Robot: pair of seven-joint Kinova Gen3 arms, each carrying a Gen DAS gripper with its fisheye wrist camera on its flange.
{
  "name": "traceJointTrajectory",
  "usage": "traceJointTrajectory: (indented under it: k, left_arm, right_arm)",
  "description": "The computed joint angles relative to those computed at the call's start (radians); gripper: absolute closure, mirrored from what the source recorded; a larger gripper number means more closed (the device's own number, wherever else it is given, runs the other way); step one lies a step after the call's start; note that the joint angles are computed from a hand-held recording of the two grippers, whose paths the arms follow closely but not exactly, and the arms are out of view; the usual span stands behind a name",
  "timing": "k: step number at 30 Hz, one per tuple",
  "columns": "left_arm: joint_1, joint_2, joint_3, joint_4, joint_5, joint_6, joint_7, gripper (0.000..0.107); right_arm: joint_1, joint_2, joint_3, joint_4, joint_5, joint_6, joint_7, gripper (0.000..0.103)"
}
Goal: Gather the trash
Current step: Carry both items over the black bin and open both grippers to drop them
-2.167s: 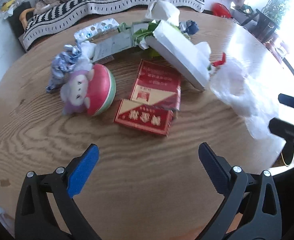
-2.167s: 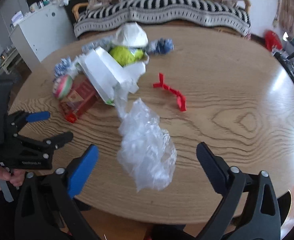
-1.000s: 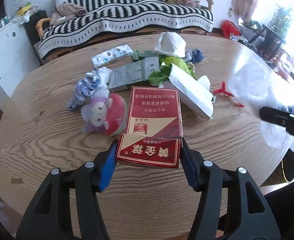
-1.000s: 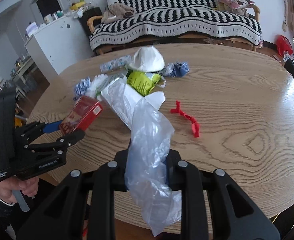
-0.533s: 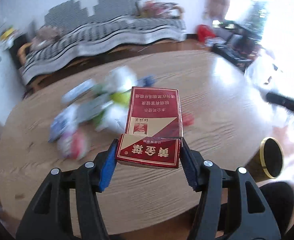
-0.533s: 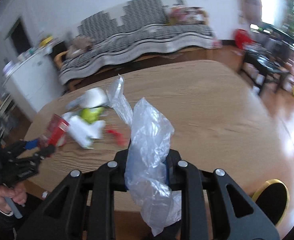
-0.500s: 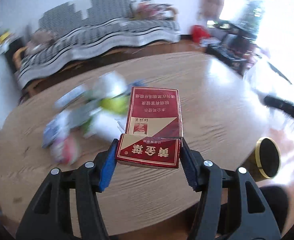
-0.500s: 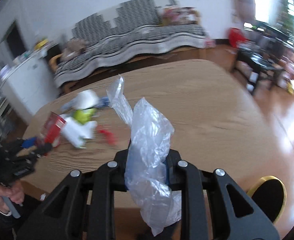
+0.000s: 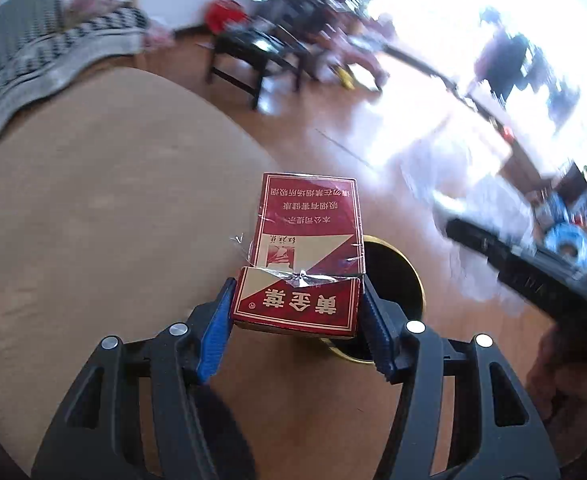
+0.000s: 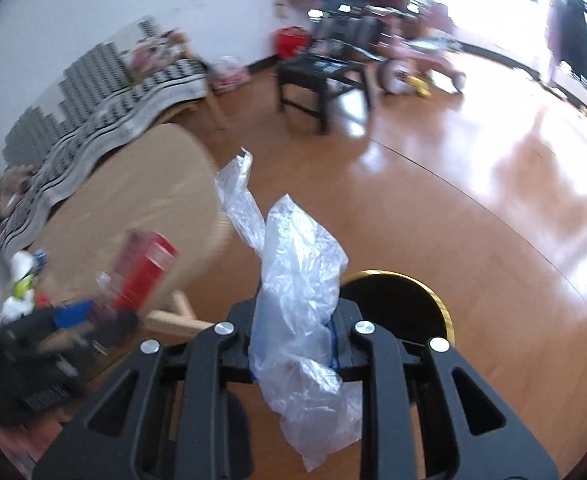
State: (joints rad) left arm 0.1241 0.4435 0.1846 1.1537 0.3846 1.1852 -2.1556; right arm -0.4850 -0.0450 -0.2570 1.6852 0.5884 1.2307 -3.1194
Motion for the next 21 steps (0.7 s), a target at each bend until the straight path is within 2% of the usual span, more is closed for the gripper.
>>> traceJointTrajectory:
  k: [5,7,9,12,16,21]
  left_arm:
    - [0.151,0.054,-0.007,0.079,-0.077,-0.082,0.057,0.05]
    - [0.158,0.098,0.024,0.092,-0.09,-0.095,0.053,0.05]
    - [0.172,0.141,0.024,0.075,-0.105,-0.086,0.055,0.05]
    - [0.19,0.188,0.02,0.059,-0.135,-0.115,0.048,0.05]
    - [0.214,0.219,0.023,0.055,-0.156,-0.143,0.044,0.049]
    - [0.229,0.228,0.031,0.073,-0.167,-0.172,0.044,0.049]
  right_arm:
    - [0.07,-0.09,0.028,0.182,-0.07,-0.089,-0.02,0.079]
    - [0.112,-0.11,0.045,0.252,-0.103,-0.153,-0.01,0.079]
    - [0.143,-0.092,0.045,0.272,-0.122,-0.195,-0.007,0.079]
    - [0.178,-0.066,0.067,0.329,-0.161,-0.281,0.005,0.079]
    - [0.207,-0.023,0.092,0.376,-0.198,-0.373,0.018,0.079]
    - [0.219,0.009,0.116,0.405,-0.227,-0.434,0.029,0.079]
